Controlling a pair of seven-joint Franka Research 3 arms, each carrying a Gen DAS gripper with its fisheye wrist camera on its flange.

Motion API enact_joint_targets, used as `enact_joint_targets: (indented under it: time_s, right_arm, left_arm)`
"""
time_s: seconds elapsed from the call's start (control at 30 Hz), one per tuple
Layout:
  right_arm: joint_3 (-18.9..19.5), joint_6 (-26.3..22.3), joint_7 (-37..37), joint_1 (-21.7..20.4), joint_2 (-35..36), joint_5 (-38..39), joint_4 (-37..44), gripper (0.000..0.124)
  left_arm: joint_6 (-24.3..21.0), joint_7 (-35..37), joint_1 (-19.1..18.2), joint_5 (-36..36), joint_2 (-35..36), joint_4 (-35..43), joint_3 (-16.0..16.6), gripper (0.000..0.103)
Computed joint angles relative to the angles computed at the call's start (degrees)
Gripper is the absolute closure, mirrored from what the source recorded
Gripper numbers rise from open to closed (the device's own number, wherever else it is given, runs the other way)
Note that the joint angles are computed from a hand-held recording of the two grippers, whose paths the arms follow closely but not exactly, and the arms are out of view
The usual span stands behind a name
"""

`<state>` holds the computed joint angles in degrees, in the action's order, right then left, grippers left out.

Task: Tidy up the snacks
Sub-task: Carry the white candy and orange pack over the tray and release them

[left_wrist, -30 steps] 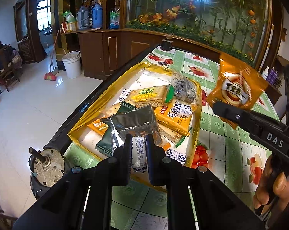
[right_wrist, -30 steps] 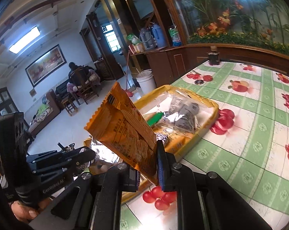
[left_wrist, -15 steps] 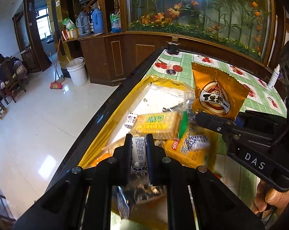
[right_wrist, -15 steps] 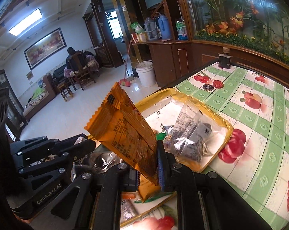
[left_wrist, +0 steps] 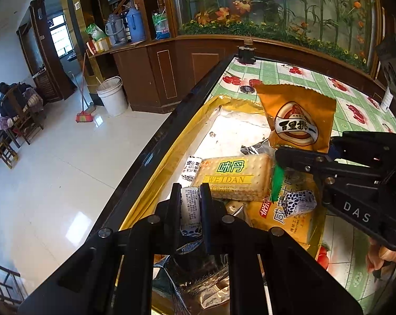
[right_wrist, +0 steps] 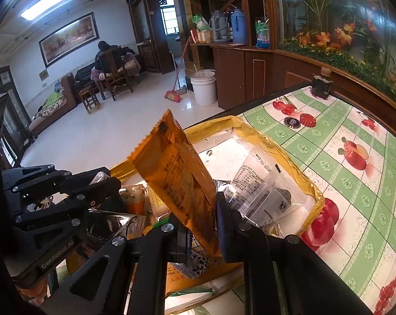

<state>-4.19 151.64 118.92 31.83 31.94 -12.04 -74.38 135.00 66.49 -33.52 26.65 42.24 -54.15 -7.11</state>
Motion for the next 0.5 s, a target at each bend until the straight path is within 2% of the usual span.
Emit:
enact_joint_targets:
  time_s: [0.5]
  right_arm:
    - [-0.3, -0.5, -2.6, -0.1, 2.0, 0.8, 2.9, 0.106]
  left_arm:
    - [-1.2, 0.1, -0.7, 0.2, 1.1, 1.8, 0.6, 0.091]
